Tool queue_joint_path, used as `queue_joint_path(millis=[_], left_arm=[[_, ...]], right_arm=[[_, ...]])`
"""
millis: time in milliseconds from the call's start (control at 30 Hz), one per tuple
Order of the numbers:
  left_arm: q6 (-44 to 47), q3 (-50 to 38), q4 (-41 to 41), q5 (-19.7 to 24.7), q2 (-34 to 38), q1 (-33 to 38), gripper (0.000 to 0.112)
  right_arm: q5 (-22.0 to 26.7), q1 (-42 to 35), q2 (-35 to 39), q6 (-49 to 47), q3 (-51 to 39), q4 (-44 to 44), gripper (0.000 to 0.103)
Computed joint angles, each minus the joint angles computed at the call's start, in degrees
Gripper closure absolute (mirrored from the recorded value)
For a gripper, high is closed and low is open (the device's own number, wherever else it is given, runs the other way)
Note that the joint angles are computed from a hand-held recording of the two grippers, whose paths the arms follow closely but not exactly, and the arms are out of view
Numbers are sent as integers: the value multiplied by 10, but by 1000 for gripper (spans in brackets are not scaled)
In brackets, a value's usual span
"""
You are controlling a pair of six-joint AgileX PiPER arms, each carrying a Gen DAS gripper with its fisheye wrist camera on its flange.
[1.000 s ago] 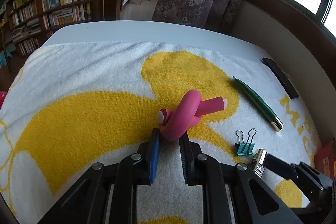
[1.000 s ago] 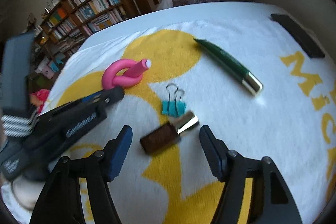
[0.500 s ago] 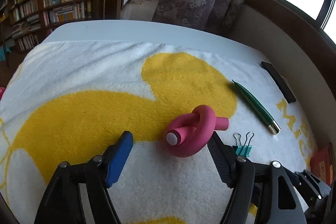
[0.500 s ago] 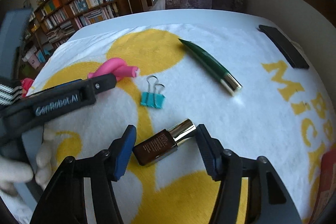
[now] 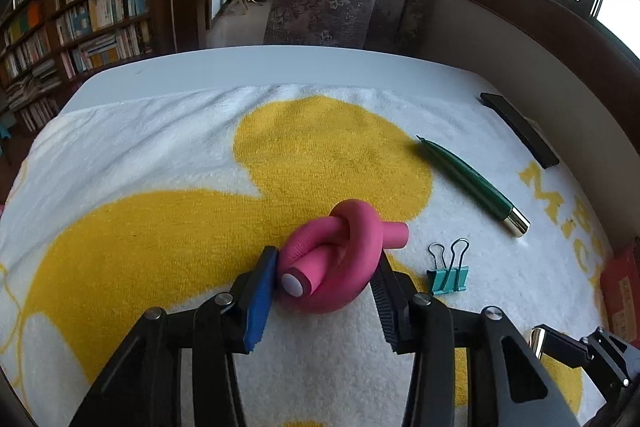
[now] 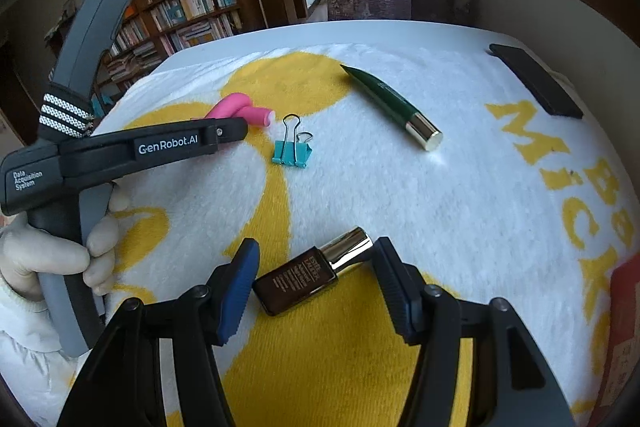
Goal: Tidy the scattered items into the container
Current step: 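Grasp the pink foam knot with the left gripper while the right grasps the brown bottle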
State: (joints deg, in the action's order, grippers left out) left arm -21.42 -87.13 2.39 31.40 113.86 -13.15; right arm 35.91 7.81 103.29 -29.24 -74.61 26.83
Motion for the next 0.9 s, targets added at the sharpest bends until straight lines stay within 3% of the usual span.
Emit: queue_joint_path(millis=[67,133,233,433,600,667,700,900], left_arm=[[-7,2,1,0,-3,0,66],[-18,8,4,0,-12,1,66],[-48,21,29,-4,-31,-4,66],[-69,32,48,-8,-58,-13,66],[-67,30,46,-3,-63,-16,66],[-65,29,41,-1,-63,-14,66],[-64,30,38,-1,-64,-12,66],[-55,30,26,2,-63,-9,66]], right_arm=[[-5,-2,-10,-6,13,10,41],[-7,-7,-20,-19,23,27,50],[-7,-18,-42,-46,43,61,52],[-4,-25,-62,-58,68,65,65],[28,-43,-46,-37,47,74,65],[64,-49,-30,-21,25,86,60],[70,-46,-25,-9,18,82,51],[31,38,-9,98,-2,-45,48]])
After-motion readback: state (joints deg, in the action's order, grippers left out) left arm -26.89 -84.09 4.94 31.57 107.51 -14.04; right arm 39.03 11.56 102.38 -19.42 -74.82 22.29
